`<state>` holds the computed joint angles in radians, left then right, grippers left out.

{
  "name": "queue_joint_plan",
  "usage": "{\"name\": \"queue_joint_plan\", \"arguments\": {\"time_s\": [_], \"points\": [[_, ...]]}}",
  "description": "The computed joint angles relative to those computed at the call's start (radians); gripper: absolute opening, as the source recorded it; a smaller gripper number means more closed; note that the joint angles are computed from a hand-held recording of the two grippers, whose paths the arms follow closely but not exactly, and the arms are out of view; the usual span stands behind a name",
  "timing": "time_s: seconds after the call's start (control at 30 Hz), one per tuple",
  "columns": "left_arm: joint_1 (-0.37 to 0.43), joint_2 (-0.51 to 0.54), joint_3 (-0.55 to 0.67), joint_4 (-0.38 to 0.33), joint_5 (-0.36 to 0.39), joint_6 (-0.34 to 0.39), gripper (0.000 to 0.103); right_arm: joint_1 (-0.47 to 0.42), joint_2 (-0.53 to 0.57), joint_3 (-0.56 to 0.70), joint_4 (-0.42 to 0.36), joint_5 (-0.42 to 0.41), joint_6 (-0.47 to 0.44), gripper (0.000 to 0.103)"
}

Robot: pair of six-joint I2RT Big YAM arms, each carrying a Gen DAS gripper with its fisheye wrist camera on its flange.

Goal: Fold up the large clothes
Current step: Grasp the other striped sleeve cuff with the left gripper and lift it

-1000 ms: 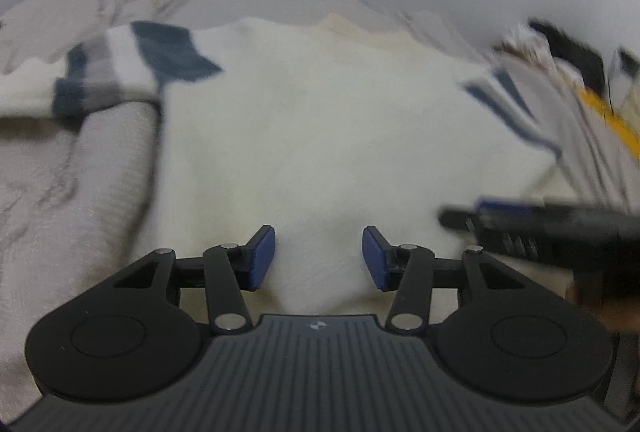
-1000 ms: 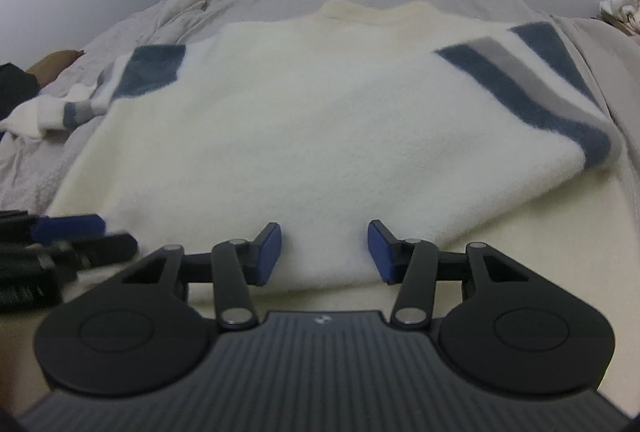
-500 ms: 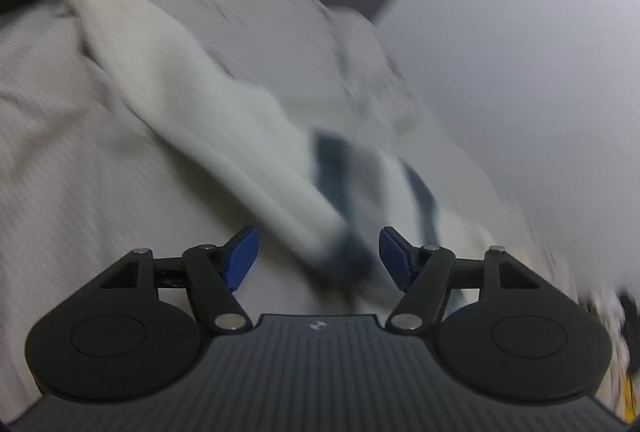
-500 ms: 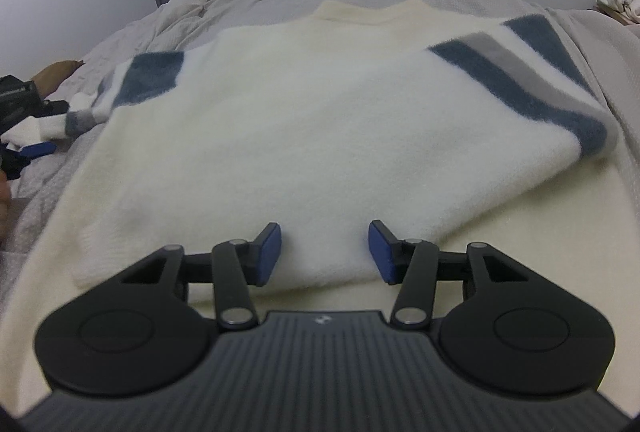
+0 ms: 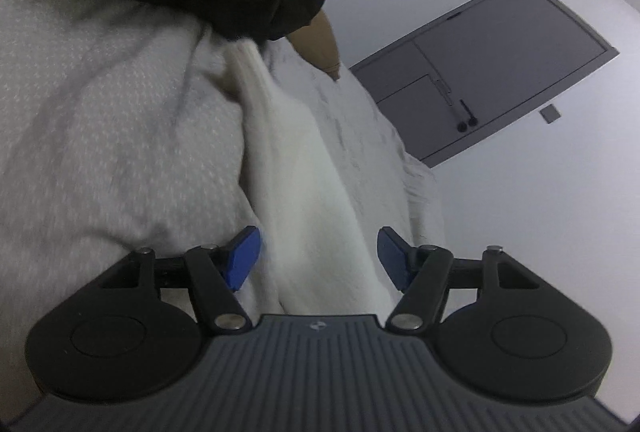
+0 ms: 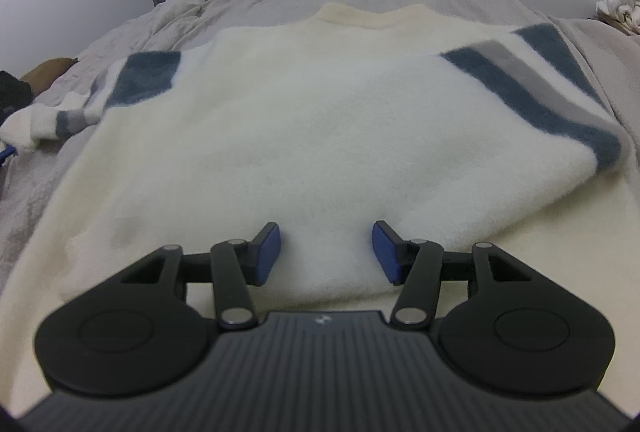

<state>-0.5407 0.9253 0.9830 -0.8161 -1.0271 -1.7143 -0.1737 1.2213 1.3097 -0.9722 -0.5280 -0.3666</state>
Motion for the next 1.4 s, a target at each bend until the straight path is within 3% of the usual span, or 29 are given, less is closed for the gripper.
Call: {"name": "queue_joint_plan", "arguments": {"time_s": [0.17, 0.4, 0.57, 0.63, 0.73, 0.8, 0.83, 0.87, 0.93, 1.0, 1.1, 1.23, 1.4], "points": [[0.093, 0.054, 0.036, 0.009, 0.089, 0.049, 0.07, 0.008, 0.017, 0.012, 0.007, -0.004, 0.037, 0.056], [0.21, 0.171, 0.163, -0.146, 0.13, -0.044, 0.07, 0.029, 0.028, 0.017, 0.031, 0.013, 0.067, 0.058], [0.26, 0.245, 0.25, -0.267, 0.072, -0.113, 0.07, 0.033, 0.032, 0.017, 0.041, 0.015, 0.079, 0.059], [0.265, 0.279, 0.278, -0.3, 0.054, -0.108, 0.07, 0.036, 0.035, 0.022, 0.04, 0.019, 0.082, 0.059], [0.297, 0.342, 0.338, -0.296, 0.075, 0.023, 0.07, 0.036, 0.04, 0.026, 0.04, 0.016, 0.091, 0.059], [0.316, 0.353, 0.349, -0.276, 0.078, 0.094, 0.047, 0.036, 0.046, 0.032, 0.04, 0.013, 0.097, 0.059], [0.33, 0.347, 0.347, -0.267, 0.095, 0.131, 0.023, 0.036, 0.048, 0.035, 0.041, 0.011, 0.102, 0.059], [0.343, 0.339, 0.346, -0.23, 0.116, 0.185, 0.016, 0.036, 0.051, 0.037, 0.041, 0.009, 0.109, 0.059], [0.35, 0.327, 0.347, -0.176, 0.091, 0.281, 0.015, 0.037, 0.056, 0.041, 0.044, 0.006, 0.122, 0.059], [0.345, 0.325, 0.379, -0.114, 0.062, 0.446, 0.015, 0.039, 0.054, 0.039, 0.05, 0.009, 0.122, 0.06], [0.327, 0.358, 0.492, -0.125, 0.049, 0.584, 0.015, 0.041, 0.055, 0.042, 0.054, 0.009, 0.115, 0.06], [0.258, 0.425, 0.68, -0.163, 0.005, 0.716, 0.015, 0.023, 0.058, 0.052, 0.048, -0.028, 0.13, 0.058], [0.118, 0.521, 0.925, -0.104, -0.043, 1.005, 0.015, -0.035, 0.05, 0.078, 0.003, -0.098, 0.186, 0.058]]}}
